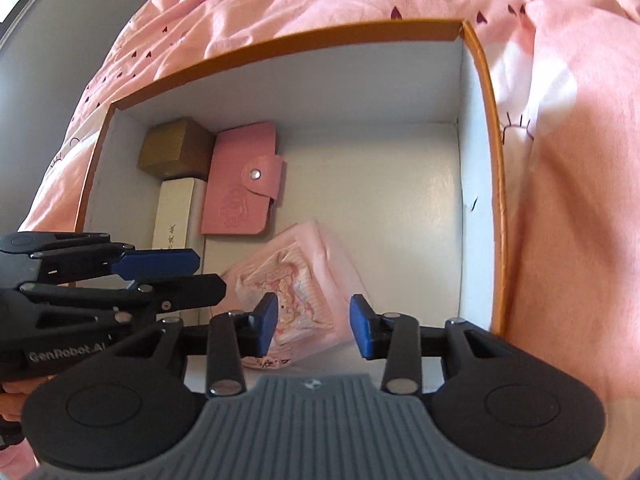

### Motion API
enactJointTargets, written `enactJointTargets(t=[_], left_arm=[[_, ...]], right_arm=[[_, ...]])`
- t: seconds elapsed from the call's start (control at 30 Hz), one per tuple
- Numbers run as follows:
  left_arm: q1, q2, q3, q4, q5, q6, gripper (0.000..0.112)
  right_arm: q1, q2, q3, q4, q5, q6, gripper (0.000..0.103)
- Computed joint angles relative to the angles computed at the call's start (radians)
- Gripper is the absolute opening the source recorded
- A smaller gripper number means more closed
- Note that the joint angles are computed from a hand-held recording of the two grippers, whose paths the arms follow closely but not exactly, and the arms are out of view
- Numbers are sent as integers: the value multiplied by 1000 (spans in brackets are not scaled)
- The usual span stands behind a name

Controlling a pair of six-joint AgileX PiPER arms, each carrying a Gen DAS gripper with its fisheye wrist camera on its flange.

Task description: Organize objects

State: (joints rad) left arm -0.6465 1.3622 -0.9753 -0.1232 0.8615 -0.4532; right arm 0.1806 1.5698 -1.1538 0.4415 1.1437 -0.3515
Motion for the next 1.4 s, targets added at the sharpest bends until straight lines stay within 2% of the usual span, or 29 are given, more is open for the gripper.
enactJointTargets(t=[0.07,0.13,0.43,0.47,0.53,0.6,0.63,0.67,0.8,0.97,1.27,1.4], left_arm=[[-1,21,1,-9,2,63,36],[4,40,1,-16,-1,105,36],[70,96,5,-92,15,264,41],[71,98,8,-95,14,266,45],[64,107,4,-90,18,265,45],[61,104,10,-104,14,271,38],[64,101,16,-121,12,278,30],[60,93,24,-124,3,268,27],[16,27,49,-85,-32,182,21],[-3,-48,22,0,1,65,19],[110,-13,-30,100,80,-55,19],[147,14,-24,108,82,-65,19]], right_arm=[[10,19,0,-13,18,52,43],[9,42,3,-8,33,82,51],[36,104,27,-11,-11,151,51],[38,105,30,-9,-18,144,49],[45,92,39,-18,-43,139,36],[46,74,44,-22,-62,117,30],[46,61,46,-28,-69,113,23],[44,51,46,-33,-75,105,19],[26,8,31,-42,-79,61,17],[22,-28,-34,-38,-66,19,17],[124,116,-205,36,-95,-19,17],[176,194,-263,29,-125,-13,17]])
